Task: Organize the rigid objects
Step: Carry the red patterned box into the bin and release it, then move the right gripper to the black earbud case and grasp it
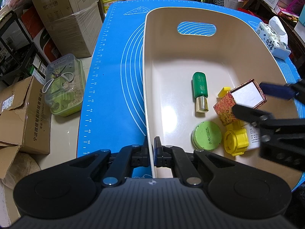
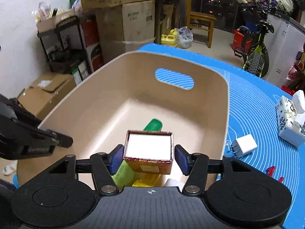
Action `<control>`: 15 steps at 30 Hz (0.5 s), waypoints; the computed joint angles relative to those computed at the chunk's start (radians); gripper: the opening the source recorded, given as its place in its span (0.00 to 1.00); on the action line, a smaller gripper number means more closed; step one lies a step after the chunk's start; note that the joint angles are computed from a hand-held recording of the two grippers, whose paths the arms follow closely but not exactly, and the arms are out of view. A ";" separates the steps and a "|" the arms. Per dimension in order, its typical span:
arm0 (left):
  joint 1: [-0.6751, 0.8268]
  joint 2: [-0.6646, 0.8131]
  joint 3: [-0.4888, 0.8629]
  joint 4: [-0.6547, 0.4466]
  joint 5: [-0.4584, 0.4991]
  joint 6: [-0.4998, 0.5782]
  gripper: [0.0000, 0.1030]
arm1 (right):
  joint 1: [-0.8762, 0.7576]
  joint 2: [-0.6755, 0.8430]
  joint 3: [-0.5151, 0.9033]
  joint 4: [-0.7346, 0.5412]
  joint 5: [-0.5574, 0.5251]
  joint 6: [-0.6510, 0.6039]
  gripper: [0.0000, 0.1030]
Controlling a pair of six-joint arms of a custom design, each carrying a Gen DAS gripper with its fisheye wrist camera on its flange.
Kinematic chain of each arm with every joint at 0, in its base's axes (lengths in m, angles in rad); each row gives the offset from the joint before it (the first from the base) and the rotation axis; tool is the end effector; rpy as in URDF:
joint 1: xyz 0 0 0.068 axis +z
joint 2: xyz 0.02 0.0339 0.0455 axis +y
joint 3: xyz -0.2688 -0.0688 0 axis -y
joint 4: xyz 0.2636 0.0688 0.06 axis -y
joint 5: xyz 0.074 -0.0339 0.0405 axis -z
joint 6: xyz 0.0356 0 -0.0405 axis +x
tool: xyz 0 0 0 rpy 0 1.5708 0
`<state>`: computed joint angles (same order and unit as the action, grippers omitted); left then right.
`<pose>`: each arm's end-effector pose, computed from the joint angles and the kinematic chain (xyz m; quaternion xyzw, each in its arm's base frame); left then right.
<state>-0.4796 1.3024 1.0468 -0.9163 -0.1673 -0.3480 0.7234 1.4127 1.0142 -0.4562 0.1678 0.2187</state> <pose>0.2346 -0.1153 0.2635 0.0477 0.9757 -0.0044 0.2137 0.2404 0.2044 0.2497 -0.2046 0.9111 0.0885 0.3468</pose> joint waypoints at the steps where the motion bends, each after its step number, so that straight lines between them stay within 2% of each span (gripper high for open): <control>1: 0.000 0.000 0.000 0.000 0.000 0.000 0.05 | -0.005 -0.014 -0.005 0.011 0.003 0.002 0.72; 9: 0.000 0.000 0.000 -0.001 -0.001 0.001 0.05 | -0.091 -0.151 -0.039 0.029 0.026 0.000 0.77; 15: 0.000 0.001 0.002 -0.001 -0.001 0.000 0.05 | -0.213 -0.255 -0.088 0.055 0.053 0.007 0.77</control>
<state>-0.4800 1.3035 1.0484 -0.9176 -0.1684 -0.3482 0.5106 1.1576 0.9260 -0.4017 0.2208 0.2253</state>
